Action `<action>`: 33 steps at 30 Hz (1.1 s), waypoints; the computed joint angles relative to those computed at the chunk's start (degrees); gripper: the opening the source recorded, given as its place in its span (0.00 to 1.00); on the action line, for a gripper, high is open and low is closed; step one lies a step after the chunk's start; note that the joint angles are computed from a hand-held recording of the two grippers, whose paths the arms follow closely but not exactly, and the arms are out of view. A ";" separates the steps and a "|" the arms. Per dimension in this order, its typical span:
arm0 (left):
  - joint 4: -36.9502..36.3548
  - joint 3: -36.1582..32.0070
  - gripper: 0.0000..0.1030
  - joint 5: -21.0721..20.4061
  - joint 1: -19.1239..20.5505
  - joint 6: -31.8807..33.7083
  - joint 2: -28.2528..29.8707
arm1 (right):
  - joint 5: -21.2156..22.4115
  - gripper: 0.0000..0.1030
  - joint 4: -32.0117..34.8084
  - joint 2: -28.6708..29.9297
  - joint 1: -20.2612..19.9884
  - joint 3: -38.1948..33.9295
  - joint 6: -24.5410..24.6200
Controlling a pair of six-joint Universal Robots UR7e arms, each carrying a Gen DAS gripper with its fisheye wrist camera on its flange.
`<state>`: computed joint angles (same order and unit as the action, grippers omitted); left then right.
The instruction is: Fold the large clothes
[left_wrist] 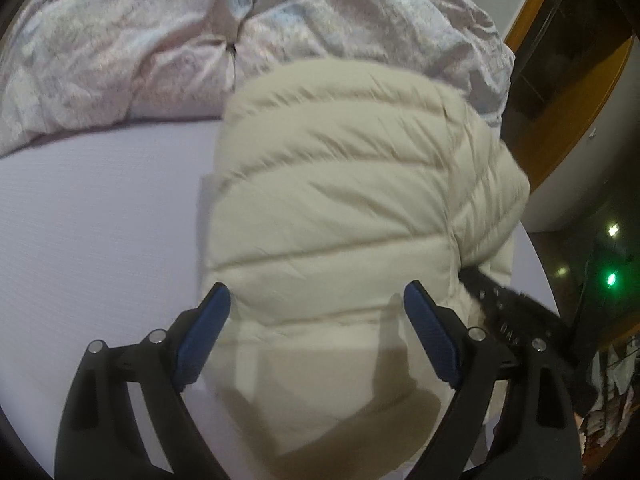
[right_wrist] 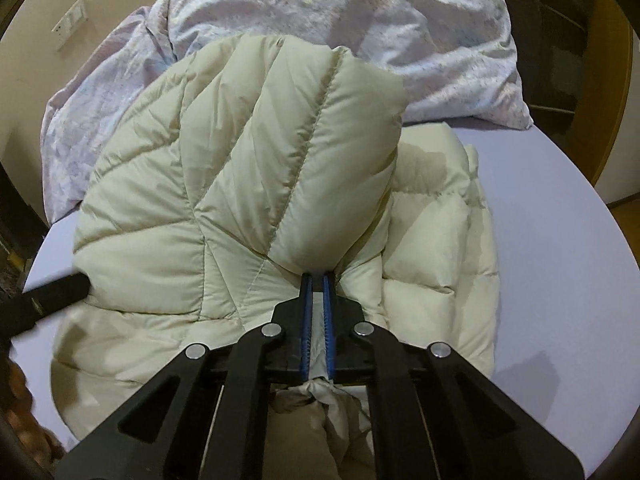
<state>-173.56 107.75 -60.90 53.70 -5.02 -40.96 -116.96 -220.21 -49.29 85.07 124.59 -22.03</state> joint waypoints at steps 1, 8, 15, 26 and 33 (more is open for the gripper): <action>-0.03 -0.52 0.85 0.63 -0.12 0.25 0.10 | 0.11 0.04 -0.05 0.04 -0.23 0.06 -0.04; 0.02 -3.97 0.85 5.29 -0.81 2.86 2.02 | 1.53 0.04 0.41 -0.47 -1.49 0.50 0.02; -0.46 -7.22 0.86 8.96 -0.50 6.41 5.28 | 3.17 0.03 0.33 -0.70 -2.65 0.96 -0.07; 4.07 -11.62 0.88 5.09 2.35 3.84 9.48 | 5.94 0.03 -1.03 -1.14 -4.34 2.10 1.01; 2.75 -11.36 0.88 6.02 2.01 5.42 10.38 | 5.79 0.08 -2.19 -3.01 -2.94 3.46 1.15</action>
<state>-170.81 96.39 -54.88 55.71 0.40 -30.58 -111.17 -222.40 -52.30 82.13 128.05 -20.88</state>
